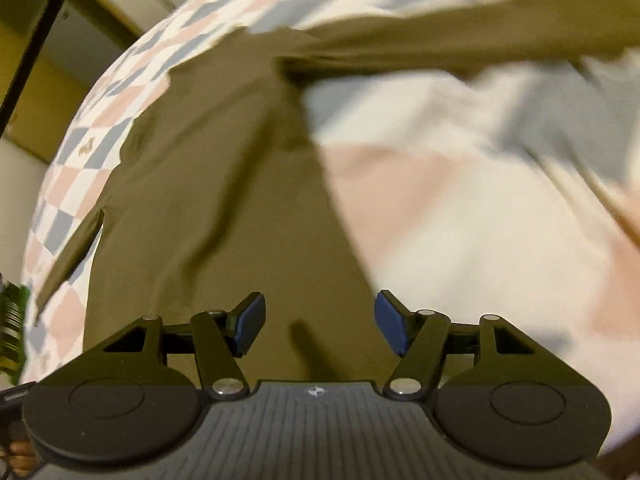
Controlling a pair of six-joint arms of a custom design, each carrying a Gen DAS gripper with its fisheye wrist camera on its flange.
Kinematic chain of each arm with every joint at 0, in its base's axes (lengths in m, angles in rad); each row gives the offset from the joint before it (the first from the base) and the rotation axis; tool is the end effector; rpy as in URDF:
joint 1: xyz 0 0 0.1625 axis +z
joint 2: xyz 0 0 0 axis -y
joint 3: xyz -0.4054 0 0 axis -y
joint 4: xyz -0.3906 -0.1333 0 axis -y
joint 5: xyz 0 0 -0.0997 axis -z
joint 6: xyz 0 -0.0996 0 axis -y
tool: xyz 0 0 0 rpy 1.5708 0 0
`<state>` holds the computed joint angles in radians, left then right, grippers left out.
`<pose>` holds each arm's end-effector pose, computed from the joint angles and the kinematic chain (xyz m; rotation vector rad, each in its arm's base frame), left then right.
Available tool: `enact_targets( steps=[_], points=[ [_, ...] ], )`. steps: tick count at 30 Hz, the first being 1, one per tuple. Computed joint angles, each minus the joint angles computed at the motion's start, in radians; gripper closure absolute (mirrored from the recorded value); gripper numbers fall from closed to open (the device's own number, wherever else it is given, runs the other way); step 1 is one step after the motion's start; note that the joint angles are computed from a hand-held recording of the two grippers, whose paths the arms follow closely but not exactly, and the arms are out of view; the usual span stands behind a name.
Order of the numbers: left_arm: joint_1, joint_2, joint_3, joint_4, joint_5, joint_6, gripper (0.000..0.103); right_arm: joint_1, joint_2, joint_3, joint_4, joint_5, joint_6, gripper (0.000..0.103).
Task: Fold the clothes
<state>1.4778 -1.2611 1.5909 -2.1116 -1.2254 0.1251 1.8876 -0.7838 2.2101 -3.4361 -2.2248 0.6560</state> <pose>0.1096 -0.6231 0.3514 0.2515 2.7687 -0.2865 0.2146 -0.4213 0.0330 -0.6354 -2.5400 0.9288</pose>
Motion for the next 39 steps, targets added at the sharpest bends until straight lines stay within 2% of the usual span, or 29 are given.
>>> enact_targets(
  steps=[1,3,4,5,6,7,8,12,14,16,21,22,23,25,26,28,30,33,37,39],
  points=[
    [0.004,0.003,0.002,0.003,-0.007,-0.017,0.049,-0.013,-0.010,0.036,-0.034,0.033,0.028,0.036],
    [-0.003,0.005,0.026,-0.016,0.023,-0.005,0.054,-0.034,0.013,0.073,-0.134,0.088,0.039,0.036],
    [-0.008,0.009,0.034,-0.021,0.044,0.010,0.070,-0.041,0.029,0.075,-0.160,0.102,0.034,0.037],
    [-0.012,0.015,0.030,-0.007,0.058,0.024,0.099,-0.044,0.041,0.071,-0.163,0.100,0.029,0.047],
    [-0.014,0.016,0.028,0.003,0.057,0.033,0.101,-0.047,0.047,0.066,-0.161,0.102,0.023,0.060],
    [-0.015,0.014,0.027,0.009,0.053,0.042,0.102,-0.053,0.046,0.064,-0.148,0.119,0.020,0.094],
    [-0.019,0.009,0.025,0.017,0.049,0.057,0.102,-0.050,0.040,0.067,-0.140,0.119,0.021,0.098],
    [-0.029,-0.041,0.009,0.067,-0.004,0.112,0.102,-0.001,-0.031,0.106,-0.097,0.103,0.033,0.099],
    [-0.029,-0.049,-0.002,0.100,0.005,0.123,0.102,0.028,-0.079,0.120,-0.010,0.092,0.065,0.100],
    [-0.027,-0.027,-0.006,0.122,0.055,0.116,0.102,0.041,-0.089,0.131,0.037,0.085,0.100,0.101],
    [-0.039,0.026,-0.022,0.185,0.165,0.139,0.098,-0.005,-0.017,0.110,0.065,0.081,0.170,0.101],
    [-0.050,0.028,-0.039,0.222,0.192,0.140,0.095,0.000,-0.032,0.098,0.116,0.078,0.182,0.098],
    [-0.062,0.029,-0.055,0.258,0.221,0.141,0.094,0.007,-0.050,0.083,0.177,0.074,0.193,0.079],
    [-0.087,0.021,-0.080,0.308,0.269,0.144,0.093,0.047,-0.092,0.046,0.341,0.002,0.233,0.062],
    [-0.098,0.017,-0.090,0.316,0.268,0.146,0.093,0.067,-0.105,0.038,0.371,-0.036,0.239,0.060],
    [-0.121,0.012,-0.103,0.312,0.243,0.155,0.093,0.085,-0.113,0.047,0.306,-0.085,0.226,0.057],
    [-0.144,0.020,-0.095,0.270,0.181,0.166,0.093,0.065,-0.108,0.066,0.203,-0.079,0.196,0.053],
    [-0.178,0.063,-0.036,0.197,0.091,0.163,0.093,-0.017,-0.131,0.086,0.244,-0.020,0.218,0.051],
    [-0.245,0.126,0.088,0.102,0.000,0.137,0.093,-0.113,-0.177,0.177,0.086,0.109,0.134,0.058],
    [-0.290,0.162,0.140,0.041,-0.069,0.114,0.093,-0.145,-0.247,0.217,0.069,0.131,0.071,0.063]
  ],
)
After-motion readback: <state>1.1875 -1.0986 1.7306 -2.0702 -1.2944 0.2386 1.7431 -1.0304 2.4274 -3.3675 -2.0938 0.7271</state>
